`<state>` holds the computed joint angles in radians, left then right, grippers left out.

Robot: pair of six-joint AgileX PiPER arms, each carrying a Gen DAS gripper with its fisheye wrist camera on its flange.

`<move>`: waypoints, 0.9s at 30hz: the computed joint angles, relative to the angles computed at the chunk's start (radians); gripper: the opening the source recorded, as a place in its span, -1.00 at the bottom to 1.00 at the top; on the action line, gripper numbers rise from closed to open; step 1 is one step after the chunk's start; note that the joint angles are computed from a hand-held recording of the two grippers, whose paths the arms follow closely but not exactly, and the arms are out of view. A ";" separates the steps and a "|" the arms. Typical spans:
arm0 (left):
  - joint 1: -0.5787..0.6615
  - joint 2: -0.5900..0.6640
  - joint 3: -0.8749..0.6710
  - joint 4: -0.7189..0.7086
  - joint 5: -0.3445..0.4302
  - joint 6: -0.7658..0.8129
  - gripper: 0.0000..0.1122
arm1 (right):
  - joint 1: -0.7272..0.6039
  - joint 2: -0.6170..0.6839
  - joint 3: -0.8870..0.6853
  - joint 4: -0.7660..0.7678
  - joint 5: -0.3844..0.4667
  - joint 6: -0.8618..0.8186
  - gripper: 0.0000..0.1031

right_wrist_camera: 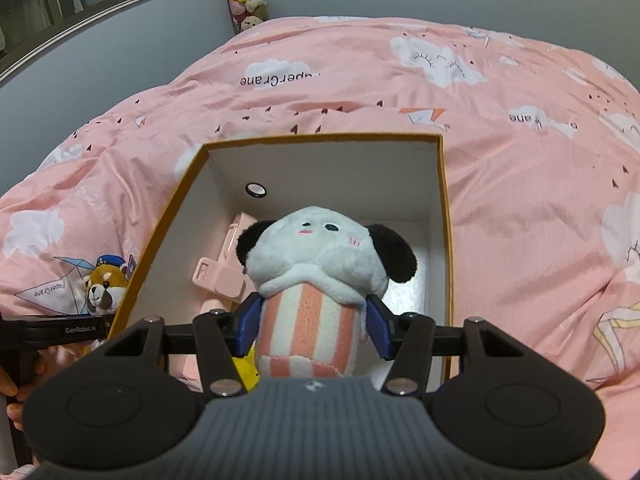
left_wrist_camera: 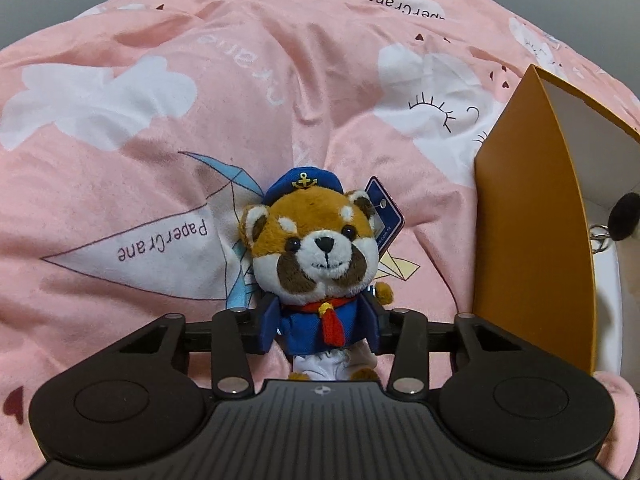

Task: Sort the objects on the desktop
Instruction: 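Carry the white dog plush over the box with the right tool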

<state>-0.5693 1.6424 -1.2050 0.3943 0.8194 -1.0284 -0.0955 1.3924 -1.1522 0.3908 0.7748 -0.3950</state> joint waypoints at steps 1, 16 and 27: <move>0.002 -0.006 0.008 0.002 -0.009 -0.008 -0.23 | -0.004 0.002 0.003 0.007 -0.001 -0.006 0.11; -0.012 -0.153 0.010 0.016 -0.038 0.007 -0.65 | 0.061 0.074 -0.065 -0.097 -0.053 0.091 0.11; -0.007 -0.098 -0.001 -0.082 0.010 0.146 0.08 | 0.056 0.070 -0.044 -0.105 -0.029 0.110 0.12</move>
<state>-0.5766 1.5447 -1.2061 0.3119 0.8292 -0.8822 -0.0398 1.4621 -1.1963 0.2863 0.7459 -0.2846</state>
